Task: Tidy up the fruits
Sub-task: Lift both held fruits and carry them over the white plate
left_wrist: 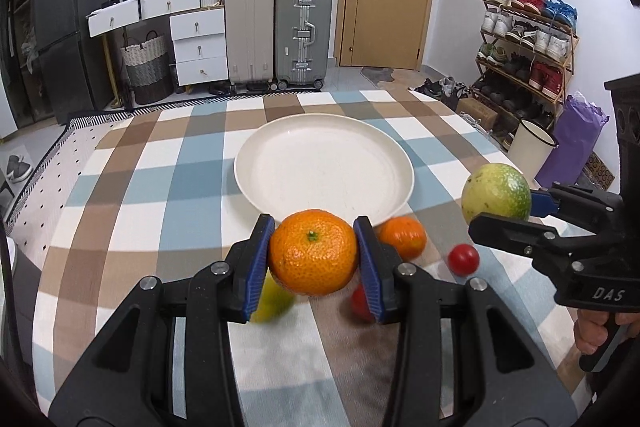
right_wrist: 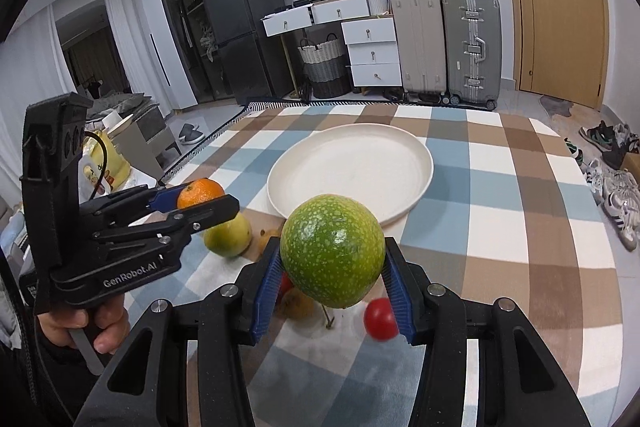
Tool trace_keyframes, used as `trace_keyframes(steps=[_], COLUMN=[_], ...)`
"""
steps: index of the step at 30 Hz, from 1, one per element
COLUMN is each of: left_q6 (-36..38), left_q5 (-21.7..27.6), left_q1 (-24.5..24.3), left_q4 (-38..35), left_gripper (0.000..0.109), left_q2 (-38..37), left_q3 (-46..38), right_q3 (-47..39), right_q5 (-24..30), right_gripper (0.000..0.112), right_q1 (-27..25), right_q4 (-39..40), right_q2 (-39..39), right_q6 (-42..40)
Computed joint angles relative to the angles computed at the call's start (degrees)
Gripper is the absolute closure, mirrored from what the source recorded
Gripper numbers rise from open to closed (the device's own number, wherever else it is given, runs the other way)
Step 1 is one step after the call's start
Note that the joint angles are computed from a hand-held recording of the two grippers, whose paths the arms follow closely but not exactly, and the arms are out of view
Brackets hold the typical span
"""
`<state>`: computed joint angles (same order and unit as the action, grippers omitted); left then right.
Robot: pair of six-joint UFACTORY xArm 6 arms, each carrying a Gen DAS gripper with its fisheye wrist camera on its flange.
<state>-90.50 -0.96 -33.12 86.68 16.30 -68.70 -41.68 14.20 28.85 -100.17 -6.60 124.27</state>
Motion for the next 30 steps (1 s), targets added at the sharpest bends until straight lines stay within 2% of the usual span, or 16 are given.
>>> trace_keyframes(steps=[4, 7, 12, 20, 25, 30], left_q6=[5.02, 11.74, 15.97, 31.05, 32.73, 41.73], left_q5=[-0.01, -0.13, 0.69, 1.22, 1.57, 1.76], left_q1=[0.12, 0.17, -0.03, -0.73, -0.99, -1.66], left_q4=[-5.31, -12.81, -18.08, -34.74, -35.79, -45.79], left_gripper=[0.071, 0.071, 0.071, 0.071, 0.071, 0.071], left_q2=[2.87, 4.94, 7.73, 12.03, 13.53, 15.33], left_q3=[-2.56, -3.8, -6.4, -9.04, -10.78, -12.12], right_q3=[-2.44, -4.55, -7.27, -11.94, -14.4, -16.7], right_q5=[-1.24, -2.23, -3.32, -5.13, -6.05, -6.99], right_gripper=[0.063, 0.063, 0.063, 0.063, 0.063, 0.063], right_q1=[-1.35, -2.37, -3.77, -6.3, -7.33, -8.25], right_q4=[-2.14, -4.68, -7.46, -10.32, -9.96, -7.8], right_q2=[1.75, 3.55, 6.38, 11.77, 14.7, 17.42], right_q6=[1.01, 3.15, 5.94, 9.65, 9.13, 7.43])
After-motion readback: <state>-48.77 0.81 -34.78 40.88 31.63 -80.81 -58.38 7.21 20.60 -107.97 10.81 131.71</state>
